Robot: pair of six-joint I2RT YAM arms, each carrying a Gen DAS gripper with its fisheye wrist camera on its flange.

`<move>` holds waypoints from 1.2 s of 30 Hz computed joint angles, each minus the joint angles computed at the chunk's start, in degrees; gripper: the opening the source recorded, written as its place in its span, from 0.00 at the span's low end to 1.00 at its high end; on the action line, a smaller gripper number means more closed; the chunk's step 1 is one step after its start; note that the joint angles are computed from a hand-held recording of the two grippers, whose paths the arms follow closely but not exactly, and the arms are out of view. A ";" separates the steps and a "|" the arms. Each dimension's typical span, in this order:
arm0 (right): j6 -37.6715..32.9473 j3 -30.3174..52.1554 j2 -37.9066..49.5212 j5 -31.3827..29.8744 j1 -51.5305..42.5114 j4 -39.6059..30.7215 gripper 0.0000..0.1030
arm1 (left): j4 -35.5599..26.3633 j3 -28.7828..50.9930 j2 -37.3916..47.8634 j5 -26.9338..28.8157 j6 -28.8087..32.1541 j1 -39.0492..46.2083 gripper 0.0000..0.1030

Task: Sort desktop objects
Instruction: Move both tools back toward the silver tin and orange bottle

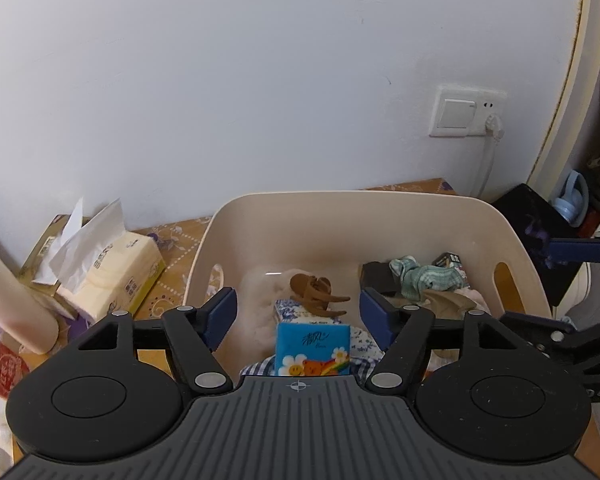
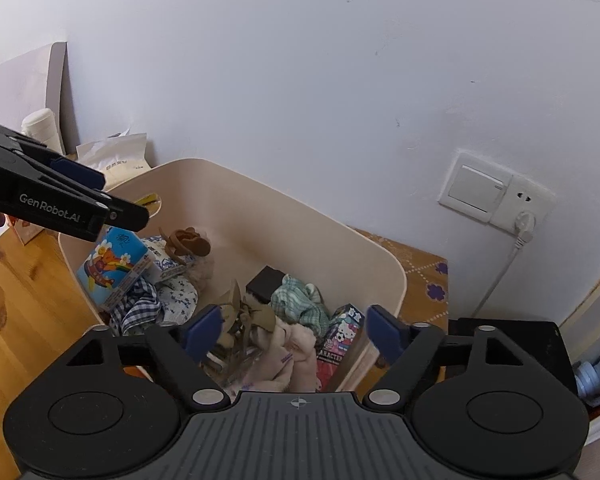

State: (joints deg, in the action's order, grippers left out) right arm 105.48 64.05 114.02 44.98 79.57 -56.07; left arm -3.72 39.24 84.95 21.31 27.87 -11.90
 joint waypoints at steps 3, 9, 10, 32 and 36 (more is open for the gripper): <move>3.93 1.50 0.79 -0.12 1.59 -2.96 0.90 | -0.20 -1.07 -1.42 0.05 -0.24 0.81 0.68; 8.90 2.55 1.30 -1.55 4.43 -5.71 0.98 | -1.03 -3.65 -5.00 0.66 0.67 2.72 0.69; 9.87 3.07 1.68 -1.81 4.96 -6.48 1.00 | -1.21 -4.14 -5.69 0.83 0.87 3.11 0.69; 8.45 6.24 7.38 -8.49 10.91 0.54 1.00 | -2.19 -10.95 -7.09 2.18 11.66 15.33 0.74; 7.00 6.55 8.67 -9.86 10.87 3.08 1.00 | -0.64 -11.57 -4.48 0.53 13.07 16.50 0.74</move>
